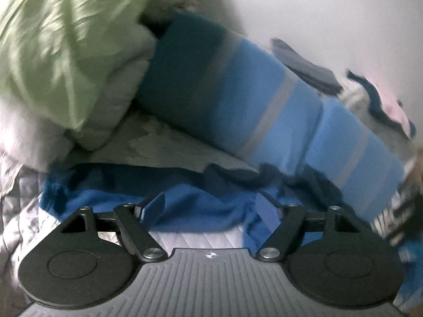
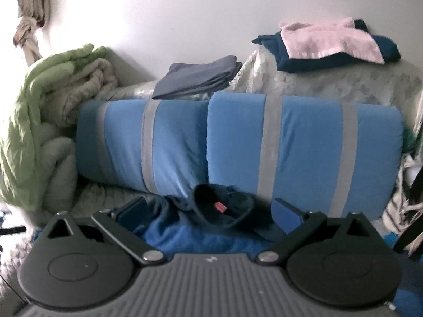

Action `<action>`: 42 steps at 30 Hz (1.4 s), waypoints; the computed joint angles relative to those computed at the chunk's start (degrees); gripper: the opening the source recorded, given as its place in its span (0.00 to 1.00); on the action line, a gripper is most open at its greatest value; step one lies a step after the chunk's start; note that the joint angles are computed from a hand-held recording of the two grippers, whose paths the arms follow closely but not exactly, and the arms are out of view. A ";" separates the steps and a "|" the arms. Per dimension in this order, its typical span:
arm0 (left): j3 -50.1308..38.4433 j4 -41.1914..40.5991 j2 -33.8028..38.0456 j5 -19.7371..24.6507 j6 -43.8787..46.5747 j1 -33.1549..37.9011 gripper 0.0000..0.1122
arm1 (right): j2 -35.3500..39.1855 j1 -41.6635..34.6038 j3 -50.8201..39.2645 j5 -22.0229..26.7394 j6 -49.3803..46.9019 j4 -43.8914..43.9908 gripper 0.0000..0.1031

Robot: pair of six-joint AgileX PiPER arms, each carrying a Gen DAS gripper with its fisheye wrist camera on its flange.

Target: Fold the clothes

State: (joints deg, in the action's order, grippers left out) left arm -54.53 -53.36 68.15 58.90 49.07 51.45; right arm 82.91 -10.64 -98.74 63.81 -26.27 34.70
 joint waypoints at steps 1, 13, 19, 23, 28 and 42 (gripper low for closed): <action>0.73 -1.43 1.22 -0.67 0.93 1.01 0.68 | 0.13 1.43 1.30 -1.56 0.92 -0.48 1.00; 7.63 -22.45 24.97 -4.25 16.37 18.84 0.67 | 2.24 17.02 22.27 -18.08 0.74 -0.44 1.00; 4.65 -27.56 35.82 -1.89 14.92 23.07 0.66 | 5.32 19.77 24.43 -19.82 -0.82 3.11 1.00; 4.10 -31.73 38.54 -3.26 18.60 22.13 0.66 | 5.79 20.51 26.92 -21.18 -2.38 5.35 1.00; 3.72 -35.09 38.86 -9.11 22.82 18.32 0.24 | 5.87 21.15 30.19 -22.20 -4.05 6.34 1.00; -2.79 -21.43 9.63 -14.70 20.17 3.45 0.07 | 9.59 30.54 37.64 -37.09 -14.86 4.05 1.00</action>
State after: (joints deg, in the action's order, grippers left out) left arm -57.32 -74.79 77.78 44.20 69.25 54.90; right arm 92.50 19.90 -61.11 26.72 -41.12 38.76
